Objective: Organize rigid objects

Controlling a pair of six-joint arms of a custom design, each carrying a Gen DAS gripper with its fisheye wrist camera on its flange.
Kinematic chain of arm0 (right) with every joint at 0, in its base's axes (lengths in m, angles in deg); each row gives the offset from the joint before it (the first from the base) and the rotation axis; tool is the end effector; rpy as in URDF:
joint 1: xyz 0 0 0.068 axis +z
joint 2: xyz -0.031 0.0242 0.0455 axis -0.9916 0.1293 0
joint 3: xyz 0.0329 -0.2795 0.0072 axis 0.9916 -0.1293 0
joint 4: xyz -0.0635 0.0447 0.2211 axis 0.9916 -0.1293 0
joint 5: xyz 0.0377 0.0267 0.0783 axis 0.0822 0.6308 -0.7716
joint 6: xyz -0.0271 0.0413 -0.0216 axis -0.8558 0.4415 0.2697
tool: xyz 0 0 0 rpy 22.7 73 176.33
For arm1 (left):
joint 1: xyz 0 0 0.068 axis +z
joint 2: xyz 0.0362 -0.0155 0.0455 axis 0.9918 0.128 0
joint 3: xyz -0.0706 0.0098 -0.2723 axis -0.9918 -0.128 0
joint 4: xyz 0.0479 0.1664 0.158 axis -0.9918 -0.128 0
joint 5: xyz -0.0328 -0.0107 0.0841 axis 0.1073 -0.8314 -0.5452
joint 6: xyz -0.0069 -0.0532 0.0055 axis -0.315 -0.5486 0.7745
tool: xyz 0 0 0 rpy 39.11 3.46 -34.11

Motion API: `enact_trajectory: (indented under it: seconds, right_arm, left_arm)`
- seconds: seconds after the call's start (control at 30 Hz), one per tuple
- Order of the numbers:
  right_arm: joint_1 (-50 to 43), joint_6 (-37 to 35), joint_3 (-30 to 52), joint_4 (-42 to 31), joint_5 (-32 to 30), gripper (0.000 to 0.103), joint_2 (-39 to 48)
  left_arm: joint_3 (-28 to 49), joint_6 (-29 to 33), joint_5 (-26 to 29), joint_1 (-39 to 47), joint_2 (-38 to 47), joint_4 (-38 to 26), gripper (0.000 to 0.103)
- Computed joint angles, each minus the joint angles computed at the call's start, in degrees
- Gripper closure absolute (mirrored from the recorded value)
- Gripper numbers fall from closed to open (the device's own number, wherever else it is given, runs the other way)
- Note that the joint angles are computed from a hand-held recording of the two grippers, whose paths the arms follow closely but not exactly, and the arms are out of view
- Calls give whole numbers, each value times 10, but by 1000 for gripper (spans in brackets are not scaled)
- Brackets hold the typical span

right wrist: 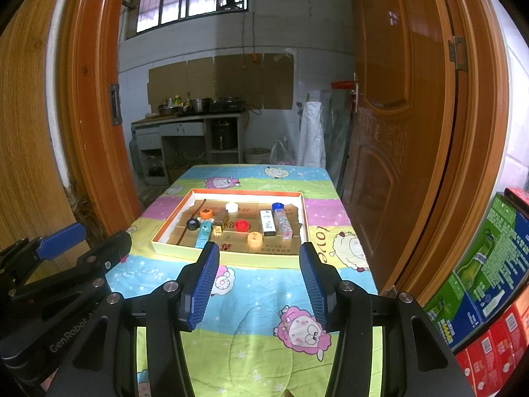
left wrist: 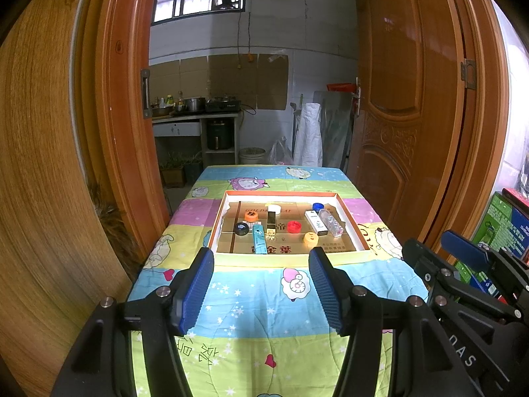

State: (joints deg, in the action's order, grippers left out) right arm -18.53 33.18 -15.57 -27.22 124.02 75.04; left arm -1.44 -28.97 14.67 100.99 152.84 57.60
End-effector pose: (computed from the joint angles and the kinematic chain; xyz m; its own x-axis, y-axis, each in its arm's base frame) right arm 0.1133 0.1627 0.2502 -0.4742 0.1673 -0.8644 0.3283 0.9446 0.0028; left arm 0.1993 0.0435 0.2255 -0.4687 0.2006 -0.8603 0.4295 0.9028 -0.0235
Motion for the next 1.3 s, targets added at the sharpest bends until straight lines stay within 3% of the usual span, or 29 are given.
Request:
enact_trajectory:
  seconds: [1.3]
  right_arm:
    - [12, 19, 10, -7, -1, 51, 18]
  left_arm:
    - [1, 4, 3, 2, -6, -10, 43]
